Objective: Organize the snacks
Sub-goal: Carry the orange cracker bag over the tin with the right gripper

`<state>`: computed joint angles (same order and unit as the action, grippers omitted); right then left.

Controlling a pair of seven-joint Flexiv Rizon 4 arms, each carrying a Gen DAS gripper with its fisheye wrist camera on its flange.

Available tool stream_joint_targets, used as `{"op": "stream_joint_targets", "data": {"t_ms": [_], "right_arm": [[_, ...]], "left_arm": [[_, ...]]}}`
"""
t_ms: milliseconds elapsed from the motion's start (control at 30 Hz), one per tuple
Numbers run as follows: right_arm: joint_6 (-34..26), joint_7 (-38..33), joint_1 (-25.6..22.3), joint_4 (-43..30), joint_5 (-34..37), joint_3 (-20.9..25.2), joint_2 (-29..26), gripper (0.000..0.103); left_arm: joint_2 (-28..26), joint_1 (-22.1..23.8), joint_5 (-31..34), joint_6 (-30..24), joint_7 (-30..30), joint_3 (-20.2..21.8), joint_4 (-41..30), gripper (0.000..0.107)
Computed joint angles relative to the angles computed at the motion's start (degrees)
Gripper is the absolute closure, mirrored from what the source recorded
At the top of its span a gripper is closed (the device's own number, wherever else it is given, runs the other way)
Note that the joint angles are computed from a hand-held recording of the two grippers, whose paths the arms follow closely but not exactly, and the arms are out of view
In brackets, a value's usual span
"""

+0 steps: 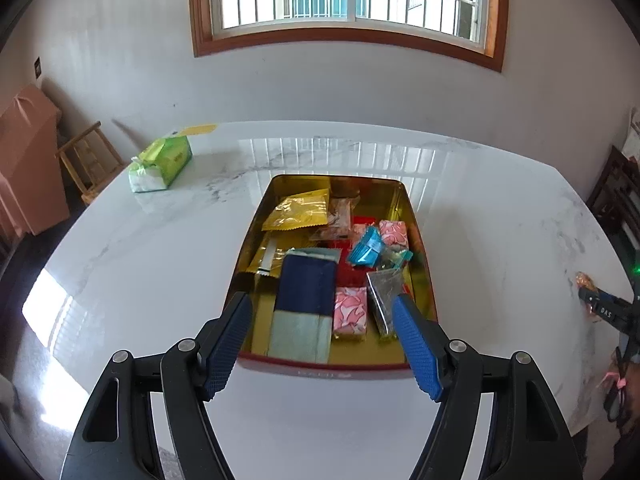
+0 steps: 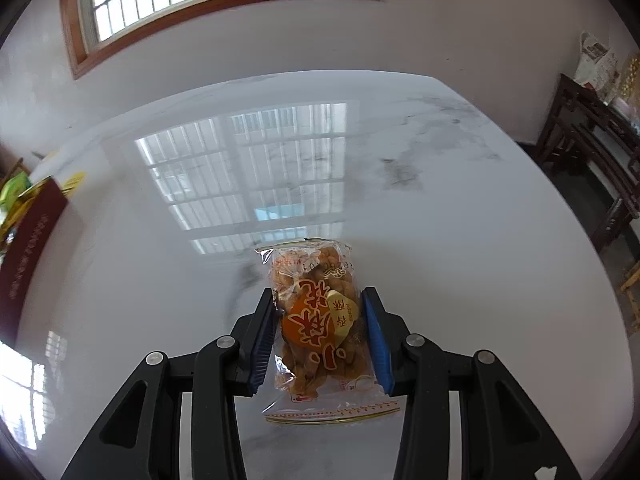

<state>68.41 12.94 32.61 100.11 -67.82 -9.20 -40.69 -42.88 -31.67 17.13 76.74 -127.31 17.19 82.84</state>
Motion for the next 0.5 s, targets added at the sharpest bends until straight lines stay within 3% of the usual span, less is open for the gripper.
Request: {"op": "stream_joint_targets", "data": {"t_ms": [200, 500], "right_arm": [[3.4, -0.3, 1.2, -3.2, 0.6, 1.0, -2.2, 0.064], [11.1, -5.9, 5.5, -11.1, 5.8, -0.9, -5.2, 0.064]], "left_arm": [[1.1, -2.3, 3.1, -0.3, -2.2, 2.5, 1.4, 0.034], [2.0, -0.5, 3.4, 0.4, -2.3, 1.1, 3.8, 0.030]]}}
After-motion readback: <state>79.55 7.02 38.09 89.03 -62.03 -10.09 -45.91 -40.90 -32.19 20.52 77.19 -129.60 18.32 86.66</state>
